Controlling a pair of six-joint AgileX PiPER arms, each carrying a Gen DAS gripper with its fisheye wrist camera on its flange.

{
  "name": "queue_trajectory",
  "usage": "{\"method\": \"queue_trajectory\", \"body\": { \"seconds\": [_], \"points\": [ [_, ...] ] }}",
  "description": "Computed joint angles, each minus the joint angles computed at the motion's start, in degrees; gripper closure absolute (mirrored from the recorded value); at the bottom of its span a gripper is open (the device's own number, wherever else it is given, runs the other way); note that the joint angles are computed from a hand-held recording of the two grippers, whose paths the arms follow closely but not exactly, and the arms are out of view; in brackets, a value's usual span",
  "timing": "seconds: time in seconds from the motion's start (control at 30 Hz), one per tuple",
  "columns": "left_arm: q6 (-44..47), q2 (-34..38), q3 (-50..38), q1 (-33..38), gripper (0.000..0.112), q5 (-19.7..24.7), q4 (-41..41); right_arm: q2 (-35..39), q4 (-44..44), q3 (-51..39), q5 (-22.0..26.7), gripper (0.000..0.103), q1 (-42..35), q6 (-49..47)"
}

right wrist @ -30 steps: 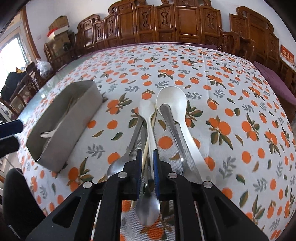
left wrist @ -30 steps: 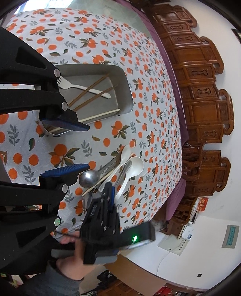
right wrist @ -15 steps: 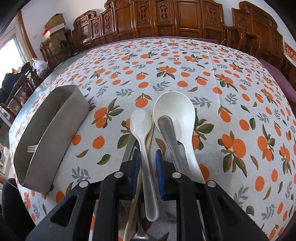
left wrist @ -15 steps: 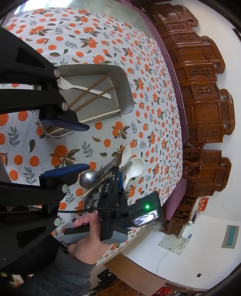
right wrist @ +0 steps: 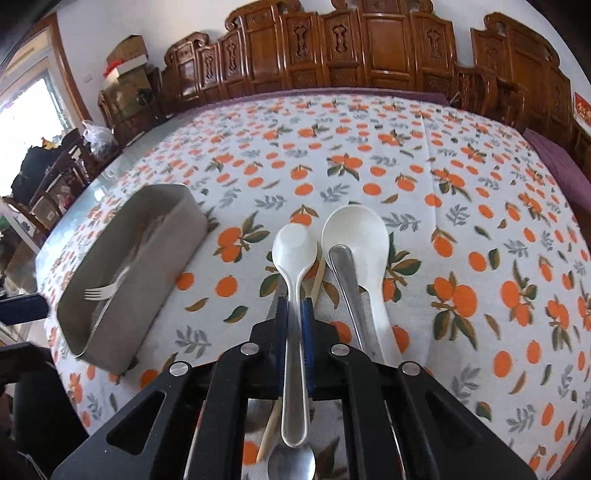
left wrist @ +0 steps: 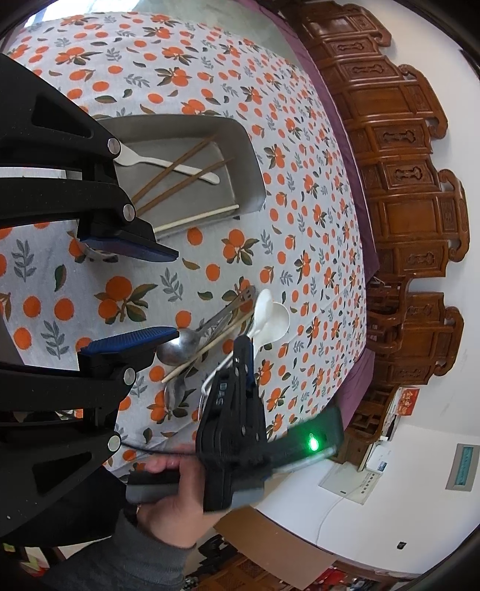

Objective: Organize utensils
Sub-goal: 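Lower the right gripper onto the pile and grasp a white plastic spoon, then grasp the smiley-face metal spoon with the left gripper while right lifts the white spoon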

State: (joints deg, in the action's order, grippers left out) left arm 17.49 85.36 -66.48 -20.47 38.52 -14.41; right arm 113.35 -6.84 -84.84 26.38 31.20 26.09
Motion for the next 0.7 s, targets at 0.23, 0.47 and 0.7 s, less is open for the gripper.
{"method": "queue_trajectory", "body": {
  "seconds": [0.23,0.47,0.7],
  "points": [
    [-3.2,2.8,-2.2,-3.1,0.078,-0.7,2.0,-11.4,-2.6,13.9,-3.6,0.094,-0.3,3.4],
    [-9.3,9.8,-6.8,-7.7,0.078,-1.2,7.2,-18.2,-7.6,22.6,-5.7,0.094,-1.3,9.1],
    [-15.2,18.5,-14.2,-10.2,0.078,1.3,11.8,-19.6,-4.6,25.5,-8.2,0.094,-3.9,6.4]
  ]
}}
